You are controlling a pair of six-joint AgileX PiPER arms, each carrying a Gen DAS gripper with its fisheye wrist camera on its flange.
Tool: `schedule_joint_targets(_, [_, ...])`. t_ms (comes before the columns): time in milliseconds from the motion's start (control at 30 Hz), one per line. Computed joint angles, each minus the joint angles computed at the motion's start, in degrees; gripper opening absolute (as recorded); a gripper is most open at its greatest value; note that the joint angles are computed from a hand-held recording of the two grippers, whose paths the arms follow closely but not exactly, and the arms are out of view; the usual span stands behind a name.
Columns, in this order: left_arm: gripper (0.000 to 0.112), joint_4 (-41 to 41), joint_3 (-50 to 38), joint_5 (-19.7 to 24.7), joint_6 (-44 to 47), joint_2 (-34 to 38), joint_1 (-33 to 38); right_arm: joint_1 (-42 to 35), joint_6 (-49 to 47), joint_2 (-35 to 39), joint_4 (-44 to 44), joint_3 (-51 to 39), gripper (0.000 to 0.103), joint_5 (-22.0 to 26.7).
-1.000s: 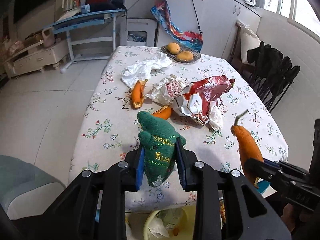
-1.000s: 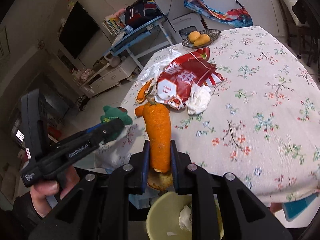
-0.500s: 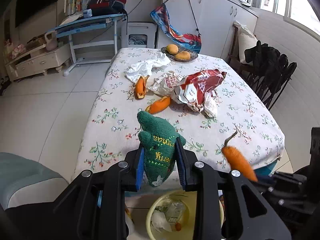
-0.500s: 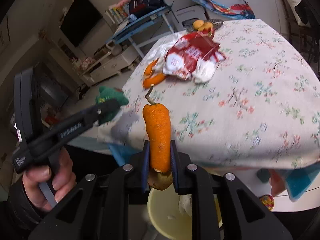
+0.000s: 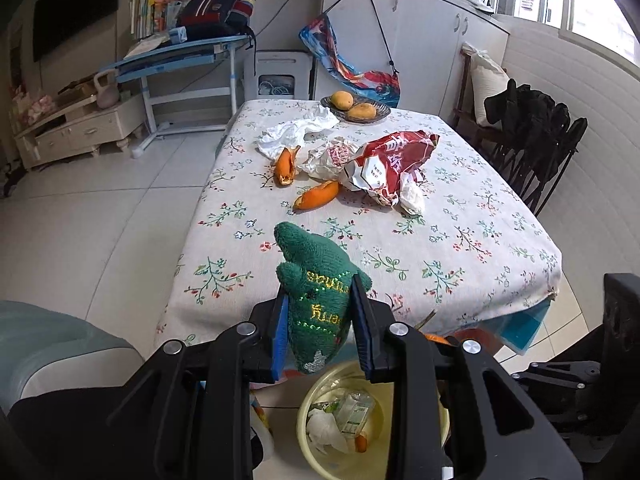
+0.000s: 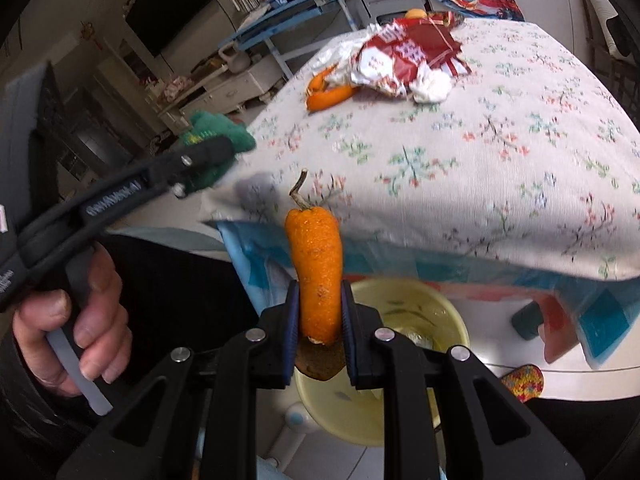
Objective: Collect trash
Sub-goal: 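Carry the carrot into the yellow basin and open right tool while left tool holds the toy, then lower the green knitted toy into the yellow basin and open the left tool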
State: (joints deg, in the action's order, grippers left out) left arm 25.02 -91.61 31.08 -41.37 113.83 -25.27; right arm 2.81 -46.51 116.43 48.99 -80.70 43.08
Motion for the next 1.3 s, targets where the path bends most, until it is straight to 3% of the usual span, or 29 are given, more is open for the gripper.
schedule_joint_targets(667, [0.027, 5.2, 6.4, -1.7, -4.5, -4.2, -2.3, 3.0, 9.0, 2.1, -11.3, 0.2, 0.022, -1.2])
schedule_joint_targets(800, [0.027, 3.2, 6.6, -1.3, -2.3, -4.1, -2.6, 2.9, 11.5, 2.1, -12.7, 0.3, 0.036, -1.7])
schedule_joint_targets(1000, [0.027, 1.6, 7.0, -0.3, -0.1, -3.6, -4.1, 2.6, 12.3, 0.6, -12.5, 1.5, 0.043, -3.8])
schedule_joint_targets(1300, [0.027, -2.9, 5.8, 2.7, 4.5, -1.7, -5.5, 1.4, 9.7, -4.9, -7.5, 7.3, 0.057, -13.5])
